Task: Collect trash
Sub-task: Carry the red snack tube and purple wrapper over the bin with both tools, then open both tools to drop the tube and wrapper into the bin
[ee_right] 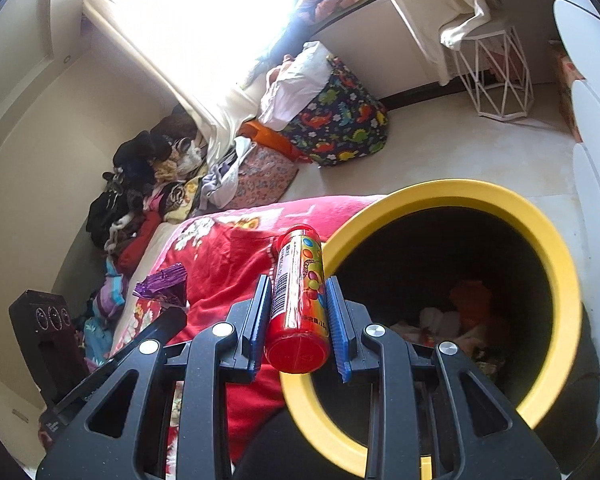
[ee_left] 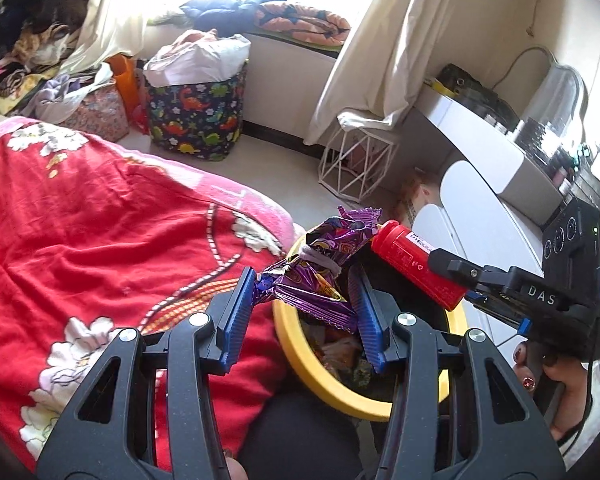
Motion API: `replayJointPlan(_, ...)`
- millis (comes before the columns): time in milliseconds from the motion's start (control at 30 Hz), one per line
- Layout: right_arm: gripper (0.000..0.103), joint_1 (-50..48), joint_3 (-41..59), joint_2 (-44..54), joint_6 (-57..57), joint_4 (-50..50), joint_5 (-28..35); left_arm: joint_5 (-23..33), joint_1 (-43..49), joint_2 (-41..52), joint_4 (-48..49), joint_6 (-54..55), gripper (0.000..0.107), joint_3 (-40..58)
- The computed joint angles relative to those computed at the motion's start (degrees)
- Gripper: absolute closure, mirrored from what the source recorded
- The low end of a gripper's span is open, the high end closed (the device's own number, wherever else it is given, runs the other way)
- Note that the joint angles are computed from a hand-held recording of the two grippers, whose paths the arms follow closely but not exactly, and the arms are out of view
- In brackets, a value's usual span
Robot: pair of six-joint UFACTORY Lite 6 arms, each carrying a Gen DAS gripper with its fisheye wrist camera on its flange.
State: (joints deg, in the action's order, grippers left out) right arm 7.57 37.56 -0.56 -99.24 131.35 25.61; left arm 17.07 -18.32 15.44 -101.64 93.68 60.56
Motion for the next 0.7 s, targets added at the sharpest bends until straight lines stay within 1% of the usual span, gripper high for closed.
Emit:
replayJointPlan(300, 0.076, -5.8, -6.0, -3.9, 0.4, -2.5, 1.0, -2.8, -5.3, 3.7, 1.5, -2.4, 0.067, 4.0)
replayJointPlan(500, 0.076, -10.2, -8.0, -4.0, 3.2, -6.7, 2.8, -4.0, -8.2, 7.2, 6.4, -7.6, 0.067, 7.6)
replayJointPlan(700, 0.076, -13.8, -9.3, -3.2, 4.4, -10.1, 4.9, -5.3, -11.0, 11.3, 14.3, -15.6, 0.067, 11.8)
